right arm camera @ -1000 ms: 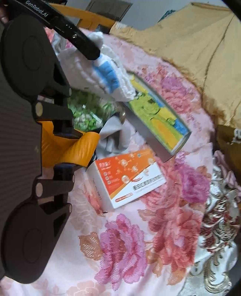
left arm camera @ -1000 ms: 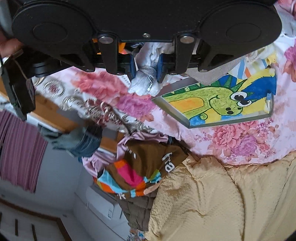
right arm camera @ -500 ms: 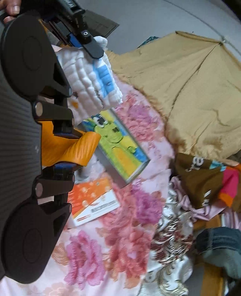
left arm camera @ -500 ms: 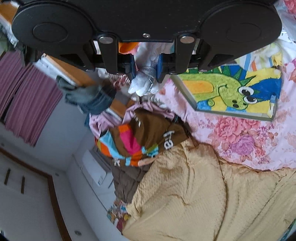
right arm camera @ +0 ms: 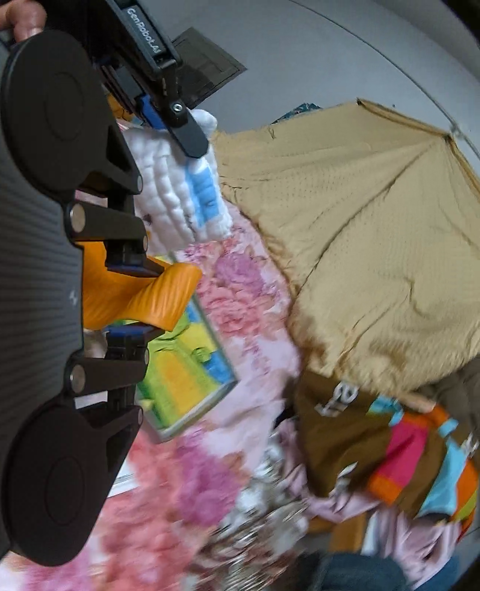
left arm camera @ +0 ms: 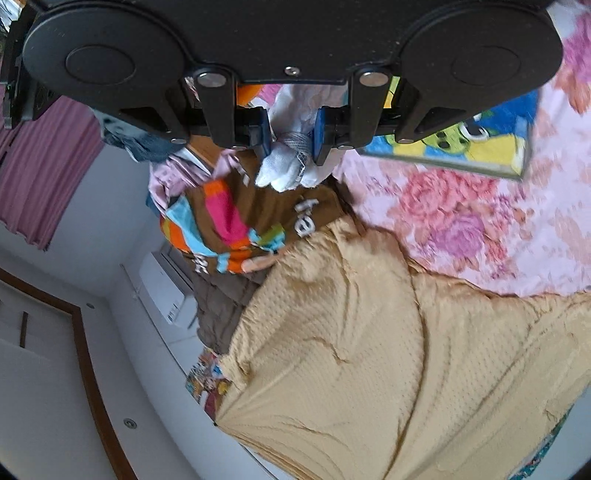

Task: Organize soft objects
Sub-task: 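Carry both items into the picture tray and open both tools to release them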

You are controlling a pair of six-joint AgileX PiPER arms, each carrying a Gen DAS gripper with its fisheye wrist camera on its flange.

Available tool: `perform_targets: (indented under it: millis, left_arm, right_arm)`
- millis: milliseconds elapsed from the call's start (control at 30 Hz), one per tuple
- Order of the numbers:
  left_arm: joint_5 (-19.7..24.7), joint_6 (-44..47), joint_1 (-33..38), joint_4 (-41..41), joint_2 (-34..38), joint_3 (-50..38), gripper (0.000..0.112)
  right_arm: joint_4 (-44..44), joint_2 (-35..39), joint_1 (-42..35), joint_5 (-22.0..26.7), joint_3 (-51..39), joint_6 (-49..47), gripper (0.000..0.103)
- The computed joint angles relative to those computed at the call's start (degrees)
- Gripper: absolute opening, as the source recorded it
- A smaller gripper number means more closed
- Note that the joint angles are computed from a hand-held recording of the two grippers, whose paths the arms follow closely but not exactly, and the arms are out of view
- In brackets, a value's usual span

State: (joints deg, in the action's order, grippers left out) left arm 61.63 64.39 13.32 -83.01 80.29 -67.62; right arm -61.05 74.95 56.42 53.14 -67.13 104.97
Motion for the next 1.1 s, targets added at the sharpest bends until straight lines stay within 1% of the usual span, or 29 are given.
perform_targets:
  millis: [67, 167, 267, 400, 433, 600, 733, 900, 967, 1100]
  left_arm:
    - [-1.12, 0.30, 0.09, -0.30, 3.22, -2.68, 0.024]
    - [-3.19, 0.57, -0.30, -0.45, 8.37, -6.08, 0.024]
    - [-4.77, 1.65, -0.73, -0.90, 13.65, -8.92, 0.024]
    - [-6.22, 2.73, -1.55, -1.33, 20.07, -12.22, 0.024]
    - [-6.39, 2.95, -1.68, -1.59, 21.58, -12.89, 0.024]
    - [-7.07, 4.46, -2.27, -1.46, 27.06, -15.03, 0.024]
    - [-6.57, 3.74, -1.89, -0.99, 30.31, -16.40, 0.024]
    - [-6.29, 0.36, -1.14, 1.24, 33.41, -19.28, 0.024]
    - [-5.63, -1.29, -0.65, 2.41, 34.65, -20.88, 0.025]
    - [-6.21, -3.85, -0.31, 5.29, 36.18, -23.18, 0.025]
  right_arm:
    - [-0.32, 3.02, -3.62, -3.55, -2.28, -0.94, 0.029]
    - [-0.61, 7.87, -9.07, -10.20, -4.20, -0.69, 0.029]
    - [-1.15, 12.62, -12.83, -15.89, -5.29, 0.24, 0.029]
    - [0.71, 19.60, -16.83, -21.10, -8.54, -2.83, 0.029]
    - [3.46, 20.43, -17.35, -21.80, -9.13, -6.06, 0.029]
    - [5.45, 24.47, -18.46, -22.69, -11.08, -9.32, 0.029]
    - [6.24, 26.69, -18.87, -22.07, -13.32, -11.80, 0.029]
    - [8.14, 29.97, -19.54, -22.54, -16.19, -14.60, 0.029]
    - [9.91, 31.37, -19.72, -22.59, -17.71, -16.70, 0.029]
    - [14.68, 33.59, -20.22, -22.62, -20.51, -22.23, 0.029]
